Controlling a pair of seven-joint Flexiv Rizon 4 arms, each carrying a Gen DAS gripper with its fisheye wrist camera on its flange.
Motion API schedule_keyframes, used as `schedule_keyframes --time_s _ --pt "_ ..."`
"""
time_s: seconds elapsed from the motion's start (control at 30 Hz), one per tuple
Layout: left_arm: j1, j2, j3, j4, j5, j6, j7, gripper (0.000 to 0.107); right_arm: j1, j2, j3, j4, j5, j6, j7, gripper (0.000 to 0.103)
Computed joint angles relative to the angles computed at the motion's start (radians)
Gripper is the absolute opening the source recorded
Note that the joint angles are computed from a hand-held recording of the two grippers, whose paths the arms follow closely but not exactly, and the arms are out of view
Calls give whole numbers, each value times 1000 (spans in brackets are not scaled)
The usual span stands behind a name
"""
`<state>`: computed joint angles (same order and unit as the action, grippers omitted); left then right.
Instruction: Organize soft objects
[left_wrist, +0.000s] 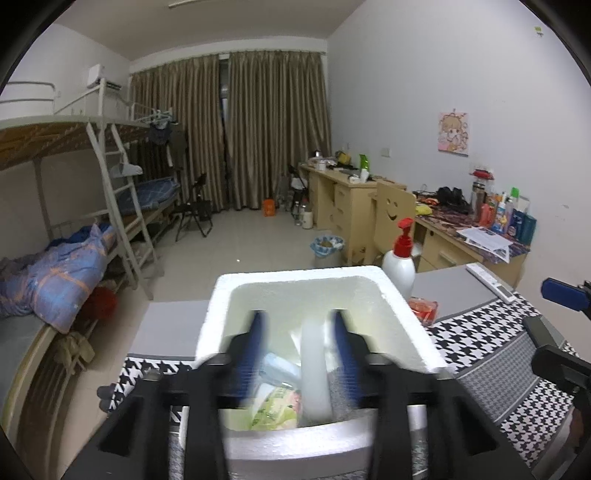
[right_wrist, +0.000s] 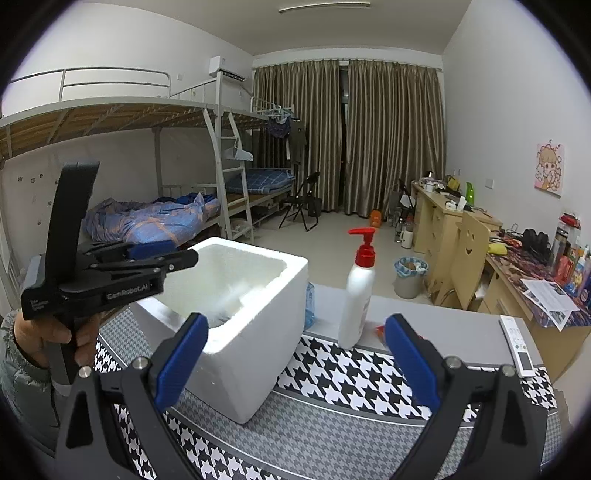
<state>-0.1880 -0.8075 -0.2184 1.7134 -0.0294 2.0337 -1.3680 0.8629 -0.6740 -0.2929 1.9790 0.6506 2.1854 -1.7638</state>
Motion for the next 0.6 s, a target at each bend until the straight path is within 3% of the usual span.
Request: schedule_keyframes --time_s 0.03,0.17,0.6 --pt "2 0 -1 4 -2 12 -7 73 -1 0 0 1 2 2 1 98" --pt "7 7 -2 19 8 42 -25 85 -16 0 14 1 -3 7 9 98" --pt "-31 25 35 67 -9 122 -39 101 -28 4 44 11 16 37 4 98"
